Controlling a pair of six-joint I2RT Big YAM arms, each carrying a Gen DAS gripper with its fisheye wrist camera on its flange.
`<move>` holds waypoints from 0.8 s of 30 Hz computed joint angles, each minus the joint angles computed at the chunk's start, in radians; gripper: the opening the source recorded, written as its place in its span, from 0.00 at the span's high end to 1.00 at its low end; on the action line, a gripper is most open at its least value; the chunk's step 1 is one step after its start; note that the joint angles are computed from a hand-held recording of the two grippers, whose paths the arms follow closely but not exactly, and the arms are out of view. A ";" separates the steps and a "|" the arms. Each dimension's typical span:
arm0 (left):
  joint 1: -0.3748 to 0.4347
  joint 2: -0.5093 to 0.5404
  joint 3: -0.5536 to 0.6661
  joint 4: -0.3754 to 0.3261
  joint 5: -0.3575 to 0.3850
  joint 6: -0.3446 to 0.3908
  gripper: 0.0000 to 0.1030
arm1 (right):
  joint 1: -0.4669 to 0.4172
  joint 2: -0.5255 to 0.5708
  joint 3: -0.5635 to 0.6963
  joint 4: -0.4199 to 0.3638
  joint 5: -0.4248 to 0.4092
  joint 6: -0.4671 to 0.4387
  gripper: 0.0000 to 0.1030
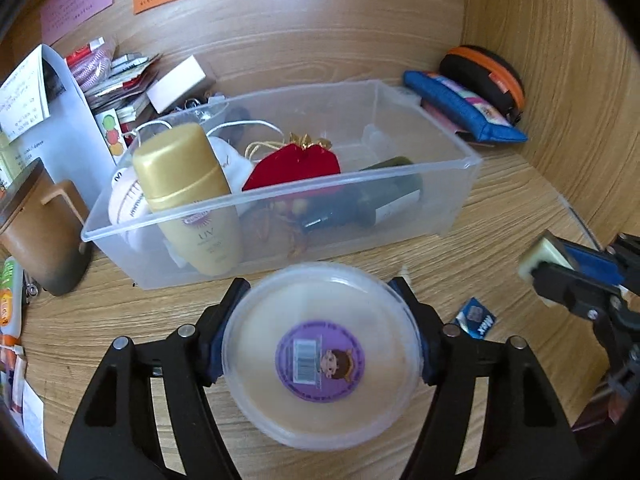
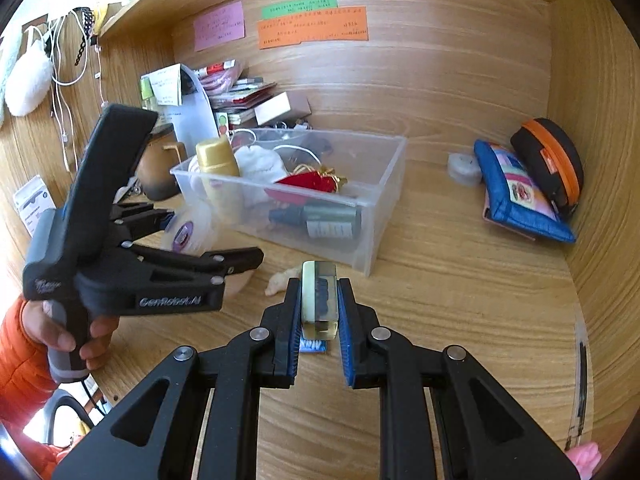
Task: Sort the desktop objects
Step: 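Lift the cream jar off the desk with the left tool while the right tool holds the green box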
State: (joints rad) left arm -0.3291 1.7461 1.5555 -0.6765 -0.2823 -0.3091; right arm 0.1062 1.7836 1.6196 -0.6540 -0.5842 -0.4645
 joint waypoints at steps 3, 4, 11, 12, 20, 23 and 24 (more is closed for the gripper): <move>0.003 -0.002 0.008 0.008 0.011 0.009 0.33 | 0.007 0.004 0.013 0.000 0.004 0.002 0.86; 0.001 -0.001 0.011 0.012 0.008 0.011 0.33 | 0.010 0.007 0.022 -0.004 0.005 0.000 0.86; 0.006 -0.059 -0.019 0.037 0.009 0.018 0.33 | 0.030 0.014 0.053 -0.009 0.014 -0.002 0.86; 0.008 -0.065 -0.020 0.038 0.014 0.018 0.34 | 0.032 0.015 0.058 -0.009 0.015 -0.003 0.86; 0.021 -0.101 -0.017 0.052 0.019 0.046 0.35 | 0.051 0.053 0.138 -0.037 0.022 -0.006 0.86; 0.029 -0.100 -0.001 0.048 0.023 0.051 0.35 | 0.057 0.063 0.162 -0.036 0.026 -0.003 0.86; 0.032 -0.097 0.007 0.045 0.025 0.054 0.35 | 0.058 0.068 0.170 -0.038 0.027 -0.002 0.86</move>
